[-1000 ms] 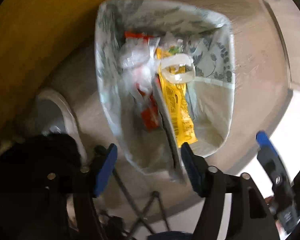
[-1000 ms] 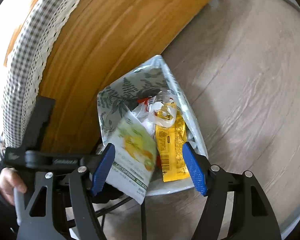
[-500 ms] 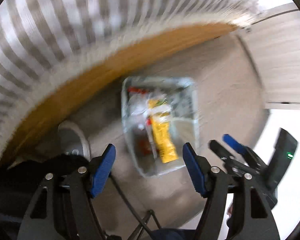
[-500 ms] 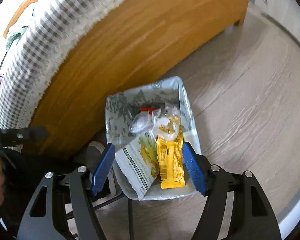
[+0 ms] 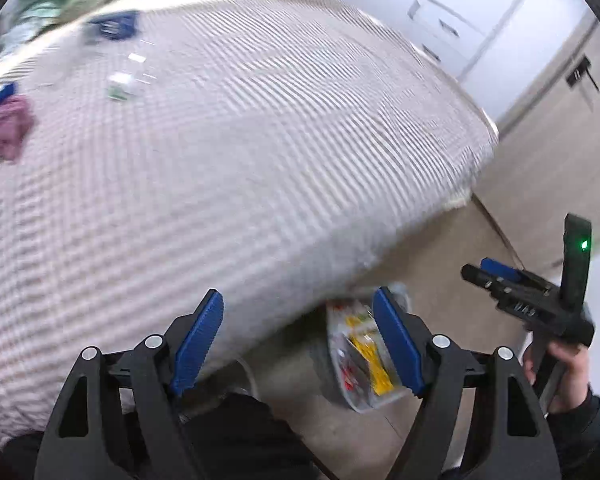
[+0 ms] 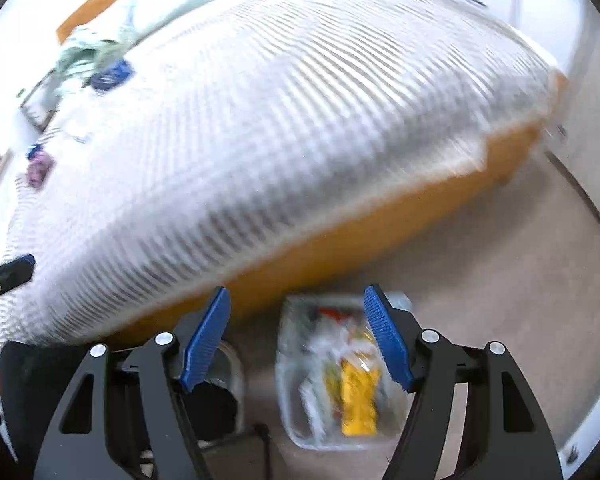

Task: Collect trash
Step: 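Move both open tools back over the trash on the bed, then grasp another clear plastic bottle with the right tool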

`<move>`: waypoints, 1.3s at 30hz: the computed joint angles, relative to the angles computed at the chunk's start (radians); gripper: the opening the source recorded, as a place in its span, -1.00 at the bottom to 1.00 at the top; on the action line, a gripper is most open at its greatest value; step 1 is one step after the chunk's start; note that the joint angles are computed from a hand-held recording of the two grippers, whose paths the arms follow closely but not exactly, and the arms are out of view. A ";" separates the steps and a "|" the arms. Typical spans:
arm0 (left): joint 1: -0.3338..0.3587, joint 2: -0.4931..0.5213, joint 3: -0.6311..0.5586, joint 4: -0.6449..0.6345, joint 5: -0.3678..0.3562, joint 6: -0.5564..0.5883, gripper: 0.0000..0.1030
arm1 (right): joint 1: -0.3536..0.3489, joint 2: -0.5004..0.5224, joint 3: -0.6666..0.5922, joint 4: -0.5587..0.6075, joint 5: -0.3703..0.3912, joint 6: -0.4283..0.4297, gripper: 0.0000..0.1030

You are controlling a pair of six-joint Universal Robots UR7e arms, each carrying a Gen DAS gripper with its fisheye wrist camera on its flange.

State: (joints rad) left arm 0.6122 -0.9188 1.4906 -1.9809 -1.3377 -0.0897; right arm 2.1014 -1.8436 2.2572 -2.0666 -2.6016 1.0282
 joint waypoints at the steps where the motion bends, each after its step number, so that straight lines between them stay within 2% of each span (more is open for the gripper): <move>1: 0.015 -0.013 -0.003 -0.031 0.040 0.010 0.44 | -0.009 0.040 -0.026 -0.075 0.007 -0.080 0.45; 3: 0.028 -0.029 0.000 -0.085 0.104 0.017 0.44 | -0.041 0.126 -0.087 -0.214 0.047 -0.255 0.51; 5: 0.064 -0.024 -0.057 -0.089 0.154 0.016 0.44 | -0.080 0.192 -0.152 -0.282 0.130 -0.388 0.51; 8: 0.116 -0.002 -0.141 -0.080 0.168 -0.012 0.44 | -0.102 0.306 -0.284 -0.289 0.180 -0.527 0.51; 12: 0.164 0.026 -0.228 -0.079 0.234 -0.008 0.44 | -0.131 0.438 -0.449 -0.281 0.242 -0.679 0.51; 18: 0.241 0.087 -0.405 0.020 0.287 -0.054 0.44 | -0.196 0.632 -0.723 -0.238 0.340 -0.924 0.51; 23: 0.266 0.164 -0.545 0.058 0.315 -0.020 0.44 | -0.244 0.739 -0.934 -0.183 0.444 -0.994 0.51; 28: 0.275 0.241 -0.670 0.086 0.332 0.034 0.44 | -0.293 0.878 -1.209 0.086 0.574 -1.062 0.51; 33: 0.278 0.276 -0.727 0.131 0.328 0.029 0.44 | -0.322 1.064 -1.502 0.321 0.530 -1.092 0.51; 35: 0.274 0.274 -0.725 0.146 0.334 0.044 0.44 | -0.351 1.142 -1.643 0.451 0.569 -1.047 0.51; 36: 0.273 0.272 -0.724 0.148 0.340 0.051 0.44 | -0.364 1.154 -1.664 0.489 0.587 -1.018 0.47; 37: 0.270 0.263 -0.713 0.146 0.349 0.056 0.44 | -0.374 1.148 -1.647 0.500 0.604 -0.999 0.33; 38: 0.268 0.258 -0.707 0.144 0.349 0.057 0.44 | -0.378 1.118 -1.588 0.472 0.613 -0.997 0.20; 39: 0.268 0.252 -0.701 0.142 0.349 0.058 0.44 | -0.382 1.080 -1.519 0.424 0.636 -1.000 0.16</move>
State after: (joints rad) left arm 0.8799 -0.6666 0.7897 -1.8390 -0.9892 -0.0317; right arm 1.7190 -0.7636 0.7377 -1.6426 -1.9657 0.0279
